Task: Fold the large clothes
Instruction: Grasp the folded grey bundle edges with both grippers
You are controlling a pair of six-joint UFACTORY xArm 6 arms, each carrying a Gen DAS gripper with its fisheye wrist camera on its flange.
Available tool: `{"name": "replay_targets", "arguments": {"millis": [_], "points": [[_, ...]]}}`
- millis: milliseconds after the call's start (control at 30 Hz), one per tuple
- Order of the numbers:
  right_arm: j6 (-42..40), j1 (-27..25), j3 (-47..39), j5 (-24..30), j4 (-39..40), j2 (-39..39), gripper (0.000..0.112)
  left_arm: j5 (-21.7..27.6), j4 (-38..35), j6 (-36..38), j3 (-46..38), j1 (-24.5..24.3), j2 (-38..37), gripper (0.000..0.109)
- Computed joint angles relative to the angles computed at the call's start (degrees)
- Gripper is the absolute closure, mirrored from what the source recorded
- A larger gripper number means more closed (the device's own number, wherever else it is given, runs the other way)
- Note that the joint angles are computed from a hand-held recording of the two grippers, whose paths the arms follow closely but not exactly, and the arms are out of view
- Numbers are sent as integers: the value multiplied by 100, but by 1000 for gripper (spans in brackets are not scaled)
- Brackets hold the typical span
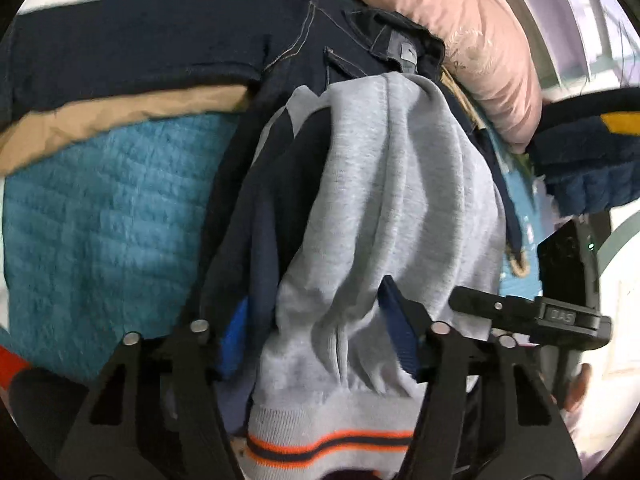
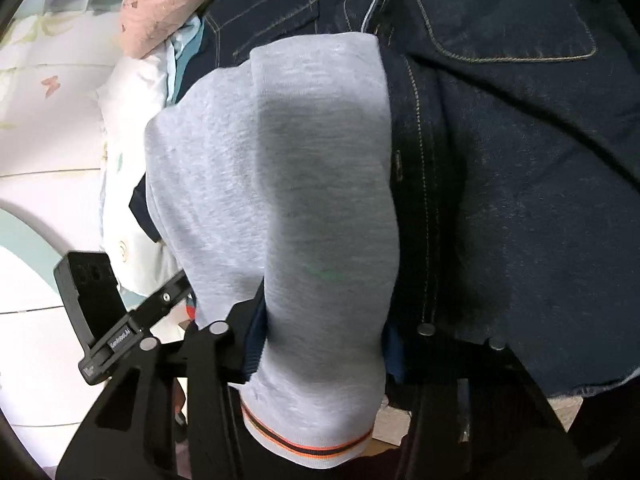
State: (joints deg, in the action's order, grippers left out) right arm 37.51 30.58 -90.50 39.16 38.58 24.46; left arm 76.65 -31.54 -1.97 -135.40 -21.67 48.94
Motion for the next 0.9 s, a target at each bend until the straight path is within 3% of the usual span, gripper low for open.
{"name": "replay_targets", "arguments": {"millis": [233,333,433,533,600,767,900], "points": [[501,-107,22,500,-1025,-399,71,398,-131,-58,-148,-136,27,55],[348,-192,228,480,-909,-404,70,377,151,-139,-422,-249,251,48],[400,-185,195,498,-987,-205,59,508,337,-281,-825,-261,464,43],[476,-231,277,516,-957,-200,48,318,639,-192,-601,-295,233,37],[458,-246,333,520,-952,-217,44,114,441,18,-201,-261,11,32],[477,-214,565,307,-854,-271,29,580,402,-186,-1232,-212,756,26],[400,-191,777,59,-552,-292,21,542,913,39,-1275,-325,746,17]]}}
